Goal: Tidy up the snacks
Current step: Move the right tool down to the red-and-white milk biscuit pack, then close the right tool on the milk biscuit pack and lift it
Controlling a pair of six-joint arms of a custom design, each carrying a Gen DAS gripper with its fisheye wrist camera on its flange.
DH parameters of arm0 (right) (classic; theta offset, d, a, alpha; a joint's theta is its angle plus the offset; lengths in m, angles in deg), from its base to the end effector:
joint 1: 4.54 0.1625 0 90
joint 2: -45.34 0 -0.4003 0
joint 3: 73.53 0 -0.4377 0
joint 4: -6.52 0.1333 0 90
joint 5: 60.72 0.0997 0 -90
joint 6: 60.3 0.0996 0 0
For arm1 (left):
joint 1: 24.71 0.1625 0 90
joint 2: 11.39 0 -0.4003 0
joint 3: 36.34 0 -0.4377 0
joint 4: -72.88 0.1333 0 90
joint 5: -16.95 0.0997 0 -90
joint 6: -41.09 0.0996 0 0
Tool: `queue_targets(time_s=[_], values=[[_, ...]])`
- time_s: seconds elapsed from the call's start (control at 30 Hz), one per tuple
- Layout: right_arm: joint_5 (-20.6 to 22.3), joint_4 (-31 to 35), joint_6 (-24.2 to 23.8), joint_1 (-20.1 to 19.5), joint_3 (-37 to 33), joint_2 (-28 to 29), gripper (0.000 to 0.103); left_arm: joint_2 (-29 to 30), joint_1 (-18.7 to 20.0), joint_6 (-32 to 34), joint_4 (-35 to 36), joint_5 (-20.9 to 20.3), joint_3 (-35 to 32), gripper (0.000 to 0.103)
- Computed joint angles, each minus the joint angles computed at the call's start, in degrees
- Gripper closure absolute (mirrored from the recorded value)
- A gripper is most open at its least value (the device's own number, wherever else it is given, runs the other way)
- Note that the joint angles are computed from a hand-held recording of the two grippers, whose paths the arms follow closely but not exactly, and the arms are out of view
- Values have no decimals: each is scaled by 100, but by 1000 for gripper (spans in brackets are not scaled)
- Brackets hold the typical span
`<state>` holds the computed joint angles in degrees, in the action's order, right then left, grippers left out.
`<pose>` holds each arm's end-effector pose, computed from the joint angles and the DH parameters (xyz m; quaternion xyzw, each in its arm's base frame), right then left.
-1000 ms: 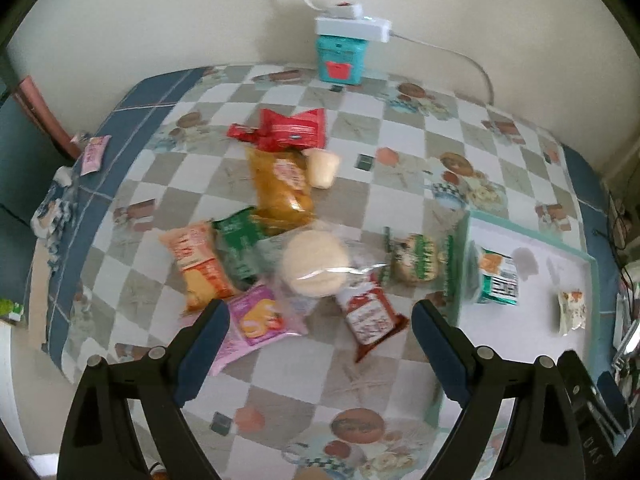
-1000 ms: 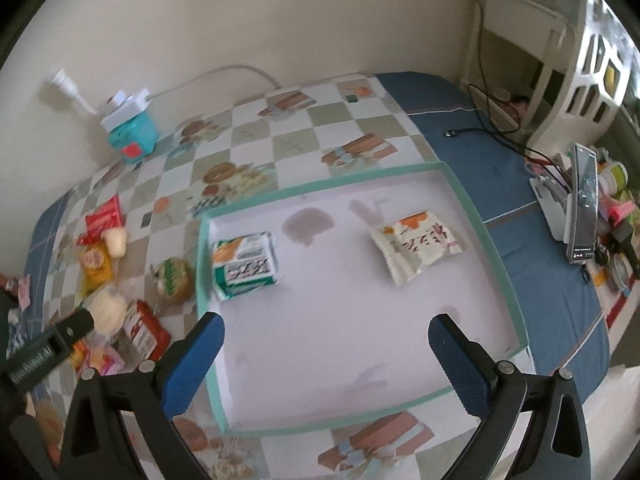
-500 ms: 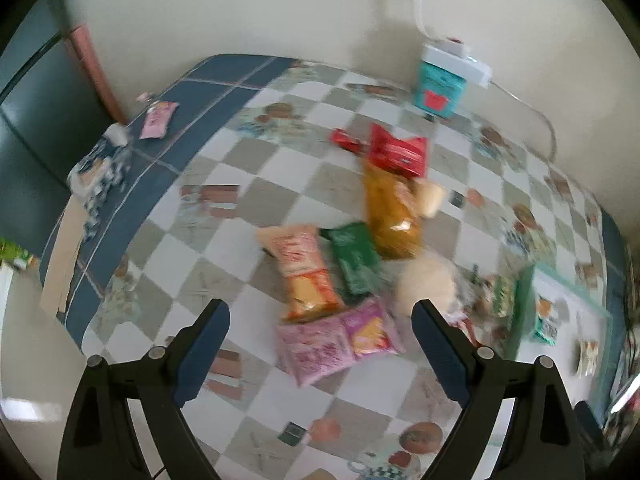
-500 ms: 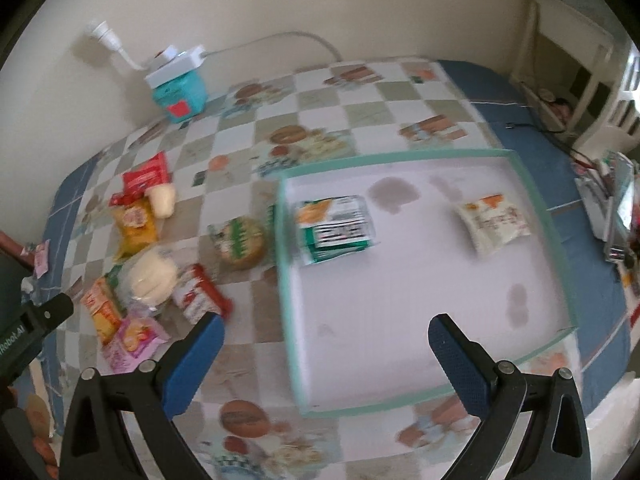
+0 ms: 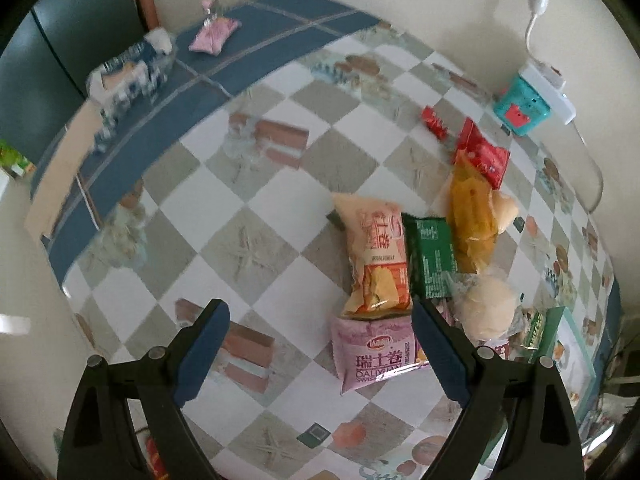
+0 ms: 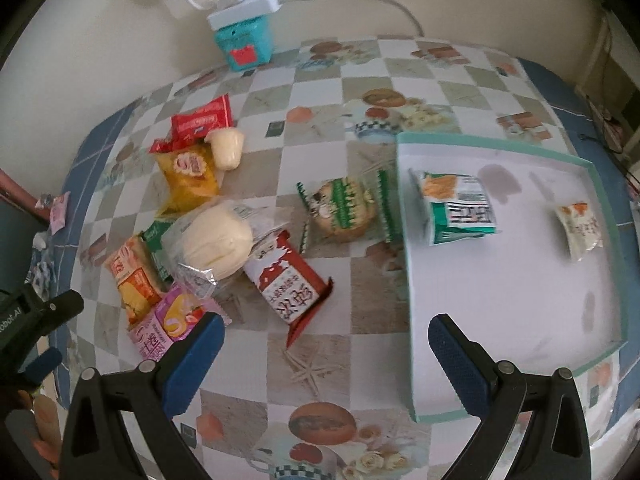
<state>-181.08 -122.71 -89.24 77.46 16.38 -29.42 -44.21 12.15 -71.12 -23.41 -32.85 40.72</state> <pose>-0.0088 -0.6590 0.3965 0.1178 -0.9381 0.1098 0.3067 -0.4270 -0.5671 -0.0472 -0.3406 0.8277 -0.2834 0.3443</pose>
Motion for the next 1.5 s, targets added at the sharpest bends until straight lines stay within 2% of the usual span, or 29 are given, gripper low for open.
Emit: queue_targets(time_s=[0.17,0.3,0.47,0.7,0.83,1.07,1.17,1.3,1.5], values=[[-126,63,-59,-6,-89,213,0,83,162,312,-521,-273,75,10],[-61,37,-169,-43,-172,358,0,148,298,323,-747,-556,112,10],[-2,39,-395,-89,-243,490,1,171,334,269,-732,-545,83,10],[-7,-241,-952,-47,-141,604,15,270,382,459,-733,-579,-57,10],[-18,-217,-995,-66,-164,684,24,344,380,456,-618,-550,-179,10],[13,-486,-1266,-65,-94,779,27,520,412,566,-424,-526,-500,10],[-140,-867,-1495,-17,39,835,29,598,410,546,-229,-498,-658,10],[-130,-1195,-1705,3,188,824,45,702,410,505,92,-444,-900,10],[-9,-1092,-1771,-78,197,710,53,787,393,623,241,-381,-1101,10]])
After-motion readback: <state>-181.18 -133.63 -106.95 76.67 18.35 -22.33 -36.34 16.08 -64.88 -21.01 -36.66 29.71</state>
